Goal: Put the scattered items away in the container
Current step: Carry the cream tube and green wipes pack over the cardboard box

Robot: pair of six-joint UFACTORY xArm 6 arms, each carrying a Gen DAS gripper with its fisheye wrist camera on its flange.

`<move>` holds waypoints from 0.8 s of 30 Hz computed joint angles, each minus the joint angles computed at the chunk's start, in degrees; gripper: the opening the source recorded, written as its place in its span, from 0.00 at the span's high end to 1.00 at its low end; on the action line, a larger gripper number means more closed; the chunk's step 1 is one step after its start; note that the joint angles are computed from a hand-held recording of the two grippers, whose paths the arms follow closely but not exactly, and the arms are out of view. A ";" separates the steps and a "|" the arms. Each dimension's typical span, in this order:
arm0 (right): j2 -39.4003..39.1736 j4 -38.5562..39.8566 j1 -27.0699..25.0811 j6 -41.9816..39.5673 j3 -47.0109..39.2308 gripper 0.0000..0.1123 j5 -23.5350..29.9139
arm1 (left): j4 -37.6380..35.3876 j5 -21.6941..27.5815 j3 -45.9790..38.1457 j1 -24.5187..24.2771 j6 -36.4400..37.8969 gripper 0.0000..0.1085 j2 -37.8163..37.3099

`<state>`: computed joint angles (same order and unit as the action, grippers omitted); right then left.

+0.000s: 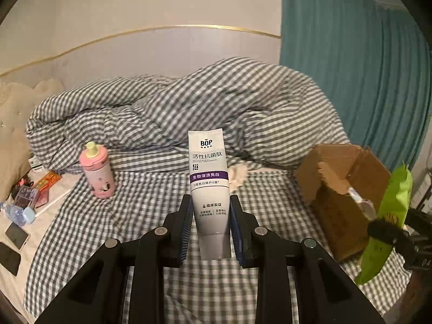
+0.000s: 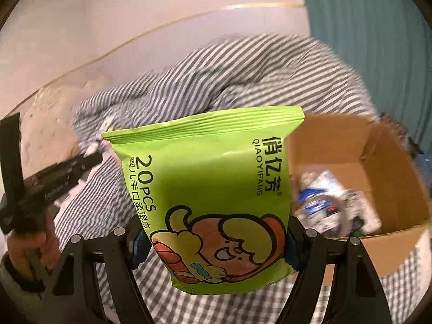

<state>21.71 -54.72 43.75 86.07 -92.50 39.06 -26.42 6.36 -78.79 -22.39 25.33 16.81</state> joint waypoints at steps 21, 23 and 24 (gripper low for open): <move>-19.85 -13.50 2.18 14.69 17.22 0.33 25.76 | -4.44 3.99 -10.84 -13.81 5.47 0.76 5.50; -19.94 -12.55 0.80 14.17 17.68 0.33 24.67 | -3.37 4.86 -13.21 -15.00 4.89 0.75 7.41; -19.75 -12.40 0.23 14.23 17.68 0.33 24.20 | -2.42 5.37 -14.85 -15.61 4.29 0.75 8.76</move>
<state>1.96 -67.12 43.98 100.29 -74.82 63.25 -28.84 11.72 -93.64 -38.00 29.63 25.57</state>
